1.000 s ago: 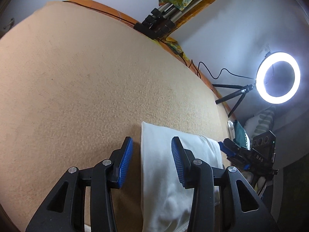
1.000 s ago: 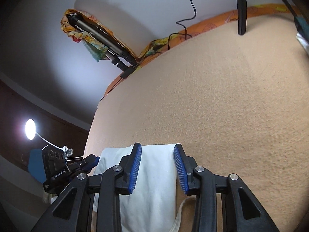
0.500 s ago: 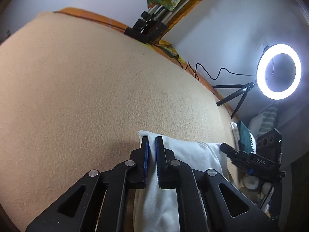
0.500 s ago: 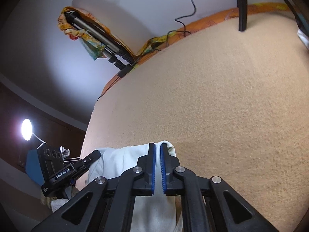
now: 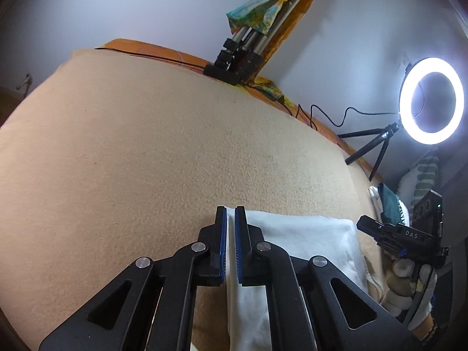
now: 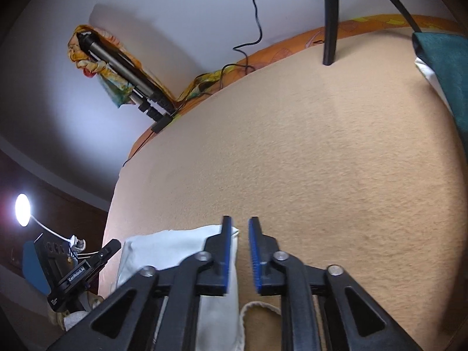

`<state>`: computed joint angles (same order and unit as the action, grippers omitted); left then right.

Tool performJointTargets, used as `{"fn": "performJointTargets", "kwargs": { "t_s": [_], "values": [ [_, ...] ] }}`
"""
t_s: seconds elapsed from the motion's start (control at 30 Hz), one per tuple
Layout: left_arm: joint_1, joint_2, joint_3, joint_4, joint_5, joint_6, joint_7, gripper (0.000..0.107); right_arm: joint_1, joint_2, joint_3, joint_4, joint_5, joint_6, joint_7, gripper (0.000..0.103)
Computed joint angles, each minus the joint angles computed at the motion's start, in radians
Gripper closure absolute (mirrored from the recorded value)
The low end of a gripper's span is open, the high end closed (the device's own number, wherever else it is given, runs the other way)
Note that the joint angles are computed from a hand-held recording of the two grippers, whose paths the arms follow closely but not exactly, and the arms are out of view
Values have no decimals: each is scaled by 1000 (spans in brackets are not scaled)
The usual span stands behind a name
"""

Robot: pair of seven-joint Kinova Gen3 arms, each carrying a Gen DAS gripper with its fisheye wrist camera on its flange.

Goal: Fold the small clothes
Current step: 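Grasp the folded camisole edge with both grippers and flatten it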

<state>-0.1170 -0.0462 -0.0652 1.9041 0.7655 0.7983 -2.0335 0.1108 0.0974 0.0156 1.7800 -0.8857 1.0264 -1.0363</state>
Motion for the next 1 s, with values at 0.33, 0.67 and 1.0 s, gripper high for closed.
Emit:
{"fn": "performJointTargets", "kwargs": {
  "t_s": [0.33, 0.67, 1.0],
  "values": [
    [-40, -36, -58, 13, 33, 195, -46, 69, 20, -35, 30, -11, 20, 127, 168, 61],
    [-78, -31, -65, 40, 58, 308, -34, 68, 74, 13, 42, -15, -30, 275, 232, 56],
    [-112, -7, -68, 65, 121, 394, -53, 66, 69, 57, 16, -26, 0, 345, 231, 57]
  ]
}}
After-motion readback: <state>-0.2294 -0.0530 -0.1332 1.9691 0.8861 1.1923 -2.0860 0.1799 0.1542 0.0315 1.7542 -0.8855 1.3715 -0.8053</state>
